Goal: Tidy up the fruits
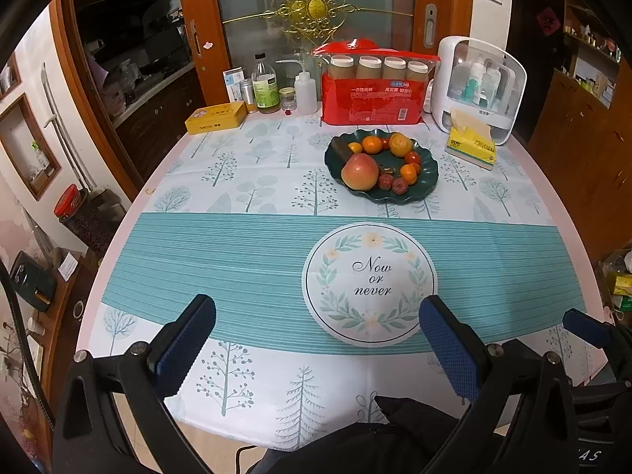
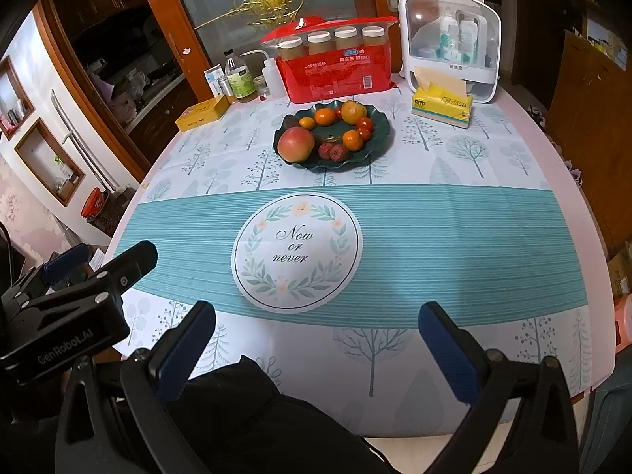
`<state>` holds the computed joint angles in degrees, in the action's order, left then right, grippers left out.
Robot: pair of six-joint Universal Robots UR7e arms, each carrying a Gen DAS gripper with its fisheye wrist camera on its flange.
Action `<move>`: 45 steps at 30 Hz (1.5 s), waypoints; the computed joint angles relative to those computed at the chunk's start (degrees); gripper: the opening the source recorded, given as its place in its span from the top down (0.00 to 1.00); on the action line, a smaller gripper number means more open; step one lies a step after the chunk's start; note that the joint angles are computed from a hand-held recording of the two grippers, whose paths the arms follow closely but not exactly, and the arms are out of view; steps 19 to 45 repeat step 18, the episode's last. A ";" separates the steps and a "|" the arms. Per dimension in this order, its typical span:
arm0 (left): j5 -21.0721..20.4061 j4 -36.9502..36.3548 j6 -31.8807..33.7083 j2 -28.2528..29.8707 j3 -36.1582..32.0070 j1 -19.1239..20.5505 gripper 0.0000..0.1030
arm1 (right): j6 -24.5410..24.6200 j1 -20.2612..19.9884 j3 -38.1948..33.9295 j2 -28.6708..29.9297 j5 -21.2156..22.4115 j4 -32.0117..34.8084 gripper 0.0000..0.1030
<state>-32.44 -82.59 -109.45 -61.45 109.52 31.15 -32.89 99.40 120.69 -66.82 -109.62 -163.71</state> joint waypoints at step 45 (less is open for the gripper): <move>0.81 -2.20 3.45 1.16 -1.34 2.14 0.01 | -0.01 -0.53 -2.42 1.48 0.01 1.61 0.00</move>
